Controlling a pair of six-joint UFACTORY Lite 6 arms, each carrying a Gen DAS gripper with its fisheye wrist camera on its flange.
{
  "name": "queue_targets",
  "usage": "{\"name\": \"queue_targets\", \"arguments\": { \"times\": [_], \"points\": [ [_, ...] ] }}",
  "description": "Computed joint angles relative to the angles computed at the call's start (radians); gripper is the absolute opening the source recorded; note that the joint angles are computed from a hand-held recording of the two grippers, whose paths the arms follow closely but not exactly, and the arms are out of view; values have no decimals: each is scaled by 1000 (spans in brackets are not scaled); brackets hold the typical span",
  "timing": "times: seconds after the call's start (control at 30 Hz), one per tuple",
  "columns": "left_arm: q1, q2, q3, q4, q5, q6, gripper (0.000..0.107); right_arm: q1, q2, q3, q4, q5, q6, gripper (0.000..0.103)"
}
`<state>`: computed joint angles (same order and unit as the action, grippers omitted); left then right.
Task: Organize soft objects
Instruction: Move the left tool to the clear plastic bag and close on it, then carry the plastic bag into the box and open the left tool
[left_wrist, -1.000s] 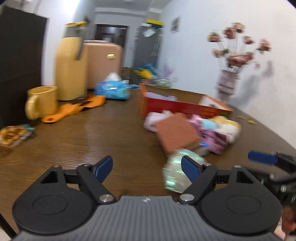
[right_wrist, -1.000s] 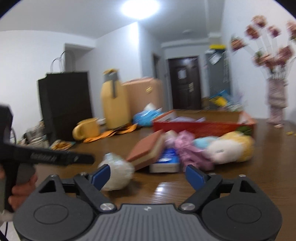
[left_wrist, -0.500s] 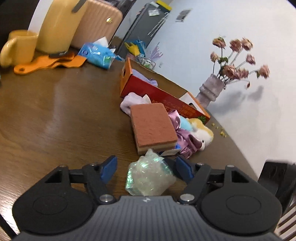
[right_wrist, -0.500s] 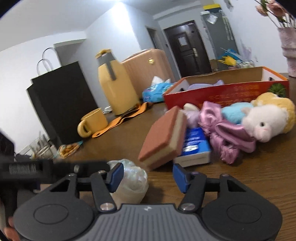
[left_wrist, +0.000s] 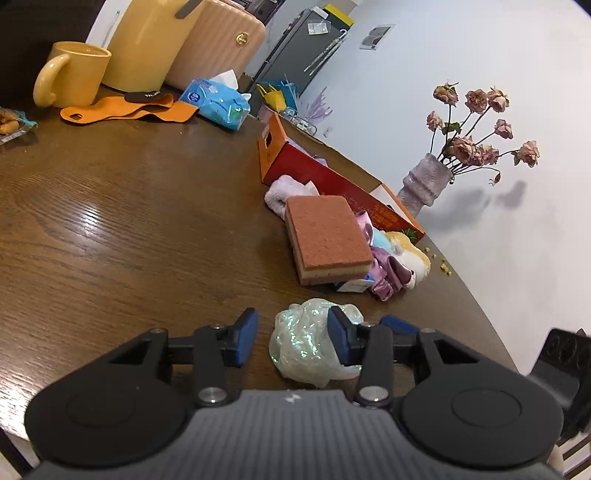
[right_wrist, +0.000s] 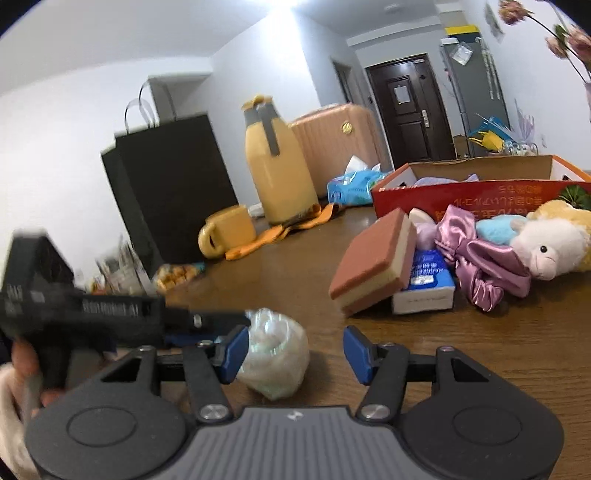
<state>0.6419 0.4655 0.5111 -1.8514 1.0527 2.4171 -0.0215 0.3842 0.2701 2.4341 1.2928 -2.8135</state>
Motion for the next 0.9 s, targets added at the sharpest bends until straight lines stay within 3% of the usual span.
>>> {"name": "queue_targets", "arguments": {
  "times": [0.07, 0.13, 0.2, 0.27, 0.33, 0.5, 0.67, 0.77, 0.9],
  "points": [
    [10, -7, 5, 37, -5, -20, 42, 20, 5, 40, 3, -46, 70, 56],
    [18, -19, -1, 51, -7, -22, 42, 47, 45, 81, 13, -65, 105, 43],
    [33, -22, 0, 87, -12, -21, 40, 53, 90, 111, -4, -67, 141, 41],
    [31, -14, -3, 96, -30, -5, 14, 29, 125, 133, -62, -56, 179, 25],
    [15, 9, 9, 95, -53, -16, 11, 22, 128, 126, -75, -52, 183, 18],
    [-4, -2, -8, 61, -29, -6, 5, 34, 63, 69, -39, -55, 155, 9],
    [-113, -144, -32, 24, -1, -48, 4, -106, -95, 29, -150, -65, 213, 6],
    [-264, -206, 62, -16, -13, -146, 4, -239, -202, 101, -264, -108, 336, 6],
    [-542, -106, 453, -78, -198, -320, 4, -317, -159, 416, -360, -230, 508, 6]
  ]
}}
